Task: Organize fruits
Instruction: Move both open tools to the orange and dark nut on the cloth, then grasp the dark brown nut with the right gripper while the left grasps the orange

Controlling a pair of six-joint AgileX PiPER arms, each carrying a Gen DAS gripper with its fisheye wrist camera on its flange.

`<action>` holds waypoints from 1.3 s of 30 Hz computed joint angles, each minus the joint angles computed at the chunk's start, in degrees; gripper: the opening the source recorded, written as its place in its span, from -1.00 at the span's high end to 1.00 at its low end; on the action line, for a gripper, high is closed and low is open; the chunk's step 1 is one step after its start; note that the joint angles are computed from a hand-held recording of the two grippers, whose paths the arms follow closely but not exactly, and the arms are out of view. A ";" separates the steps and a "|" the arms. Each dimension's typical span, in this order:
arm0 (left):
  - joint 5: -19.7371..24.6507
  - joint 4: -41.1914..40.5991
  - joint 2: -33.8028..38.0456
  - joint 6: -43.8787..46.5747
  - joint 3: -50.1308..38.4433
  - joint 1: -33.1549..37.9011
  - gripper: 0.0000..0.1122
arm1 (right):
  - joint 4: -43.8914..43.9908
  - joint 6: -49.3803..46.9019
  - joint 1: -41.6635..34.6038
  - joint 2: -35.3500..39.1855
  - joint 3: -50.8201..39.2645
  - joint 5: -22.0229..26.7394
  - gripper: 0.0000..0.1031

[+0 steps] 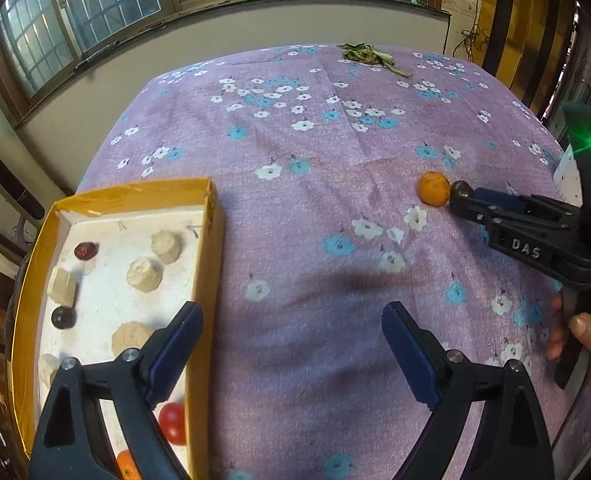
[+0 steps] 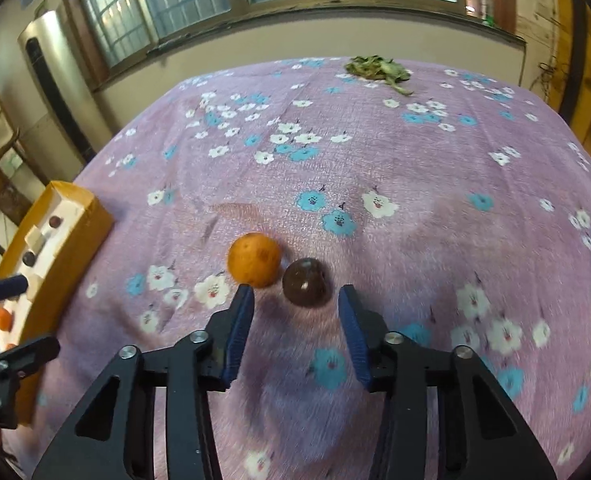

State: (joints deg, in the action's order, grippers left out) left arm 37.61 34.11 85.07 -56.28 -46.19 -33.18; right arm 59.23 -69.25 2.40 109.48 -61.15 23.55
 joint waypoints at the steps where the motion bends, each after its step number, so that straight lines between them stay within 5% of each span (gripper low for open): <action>1: 0.06 -0.12 0.94 0.35 -1.03 -0.02 -0.65 | -0.28 -0.11 -0.06 0.54 -0.48 0.16 0.38; 6: 0.39 0.05 6.76 1.10 -6.65 -0.51 -0.65 | 1.12 -4.48 -0.17 0.83 -0.60 -0.10 0.57; 20: -1.02 -1.52 25.60 5.42 -26.99 -2.82 -0.64 | 9.73 -14.23 -11.43 -7.12 10.59 5.71 0.57; 22: -1.26 -1.98 27.53 5.79 -28.70 -3.04 -0.47 | 10.23 -14.52 -12.67 -7.30 11.24 6.44 0.56; 24: -1.75 -4.96 29.03 8.59 -29.98 -2.59 -0.02 | 10.73 -14.99 -13.57 -7.62 11.92 6.79 0.56; 27: -4.49 -8.24 28.49 9.59 -28.94 -1.69 0.38 | 11.34 -15.47 -14.59 -8.41 13.10 7.17 0.56; 39: -7.07 -8.24 19.44 7.40 -17.06 -3.15 0.39 | 12.50 -15.55 -14.39 -15.24 21.23 5.51 0.56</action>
State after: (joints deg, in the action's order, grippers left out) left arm 30.54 25.86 104.51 -48.88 -63.25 -36.33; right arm 71.74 -84.80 -11.99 94.23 -39.92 29.07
